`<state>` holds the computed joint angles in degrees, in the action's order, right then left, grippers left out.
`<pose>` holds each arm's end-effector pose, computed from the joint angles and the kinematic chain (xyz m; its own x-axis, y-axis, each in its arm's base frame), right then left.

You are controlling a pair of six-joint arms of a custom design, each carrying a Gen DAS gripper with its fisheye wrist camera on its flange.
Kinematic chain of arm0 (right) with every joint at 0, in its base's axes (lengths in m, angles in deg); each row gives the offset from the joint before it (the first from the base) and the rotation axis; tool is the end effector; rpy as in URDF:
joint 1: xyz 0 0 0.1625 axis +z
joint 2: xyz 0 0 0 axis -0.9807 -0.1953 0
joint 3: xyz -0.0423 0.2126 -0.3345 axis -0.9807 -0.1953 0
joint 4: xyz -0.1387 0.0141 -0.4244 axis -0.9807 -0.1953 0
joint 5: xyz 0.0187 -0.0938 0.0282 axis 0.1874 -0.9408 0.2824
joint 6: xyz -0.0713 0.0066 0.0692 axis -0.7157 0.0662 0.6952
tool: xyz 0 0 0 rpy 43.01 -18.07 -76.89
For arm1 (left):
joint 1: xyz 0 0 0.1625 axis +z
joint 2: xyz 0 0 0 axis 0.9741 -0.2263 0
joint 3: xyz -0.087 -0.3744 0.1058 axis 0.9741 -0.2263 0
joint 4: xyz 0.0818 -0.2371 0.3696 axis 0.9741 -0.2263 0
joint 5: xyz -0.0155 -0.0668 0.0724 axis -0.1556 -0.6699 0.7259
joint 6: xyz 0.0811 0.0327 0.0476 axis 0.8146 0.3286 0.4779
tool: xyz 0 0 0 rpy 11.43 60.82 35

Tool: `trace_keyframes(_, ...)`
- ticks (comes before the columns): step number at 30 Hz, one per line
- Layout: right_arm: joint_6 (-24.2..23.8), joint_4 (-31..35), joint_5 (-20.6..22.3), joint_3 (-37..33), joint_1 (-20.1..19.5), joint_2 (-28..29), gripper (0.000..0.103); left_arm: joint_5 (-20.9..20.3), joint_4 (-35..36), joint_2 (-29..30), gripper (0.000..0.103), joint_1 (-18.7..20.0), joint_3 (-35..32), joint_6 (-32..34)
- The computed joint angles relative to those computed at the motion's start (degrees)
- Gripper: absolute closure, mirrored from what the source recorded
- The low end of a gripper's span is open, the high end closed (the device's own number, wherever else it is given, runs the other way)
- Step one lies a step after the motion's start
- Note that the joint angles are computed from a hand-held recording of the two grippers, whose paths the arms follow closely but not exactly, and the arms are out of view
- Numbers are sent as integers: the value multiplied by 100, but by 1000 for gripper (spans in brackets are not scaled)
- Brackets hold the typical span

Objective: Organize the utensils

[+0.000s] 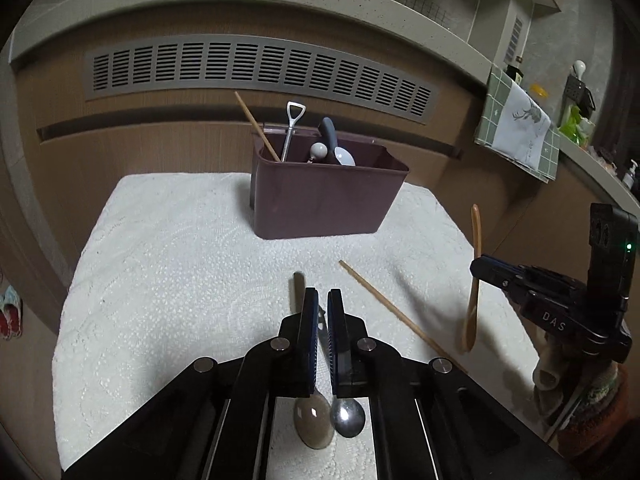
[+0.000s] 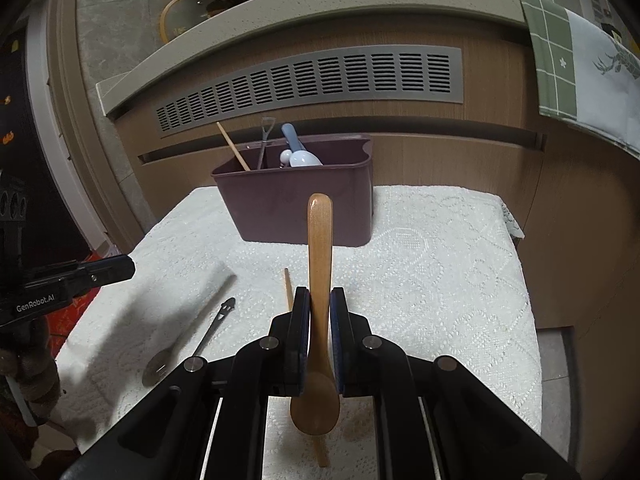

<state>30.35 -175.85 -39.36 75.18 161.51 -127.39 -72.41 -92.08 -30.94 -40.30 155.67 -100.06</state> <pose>0.0600 -0.6443 0.2779 -0.6283 -0.6627 0.4075 -0.7780 0.5306 -0.3365 -0.3227 -0.5151 0.0437 -0.8369 -0.1553 -0.5248 0.3347 0.6135 -0.7152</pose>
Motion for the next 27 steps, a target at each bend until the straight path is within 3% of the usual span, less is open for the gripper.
trace_keyframes(6,-110,-87,-210,39,17,8,93,-258,909,-41,98,249,33,-845)
trace_keyframes(10,-79,-143,-496,-67,-27,179,93,-830,552,108,96,452,25,-604)
trace_keyframes(12,-43,-125,-633,-157,-34,298,93,-992,696,215,95,527,-118,-495)
trace_keyframes(19,29,199,-1065,-578,44,766,92,-1086,738,432,89,557,-380,-352)
trace_keyframes(23,-320,-232,-1062,-398,116,810,90,-1063,824,460,85,577,-433,-405)
trace_keyframes(27,-417,859,-972,-615,170,847,86,-1060,828,389,82,589,-340,-466)
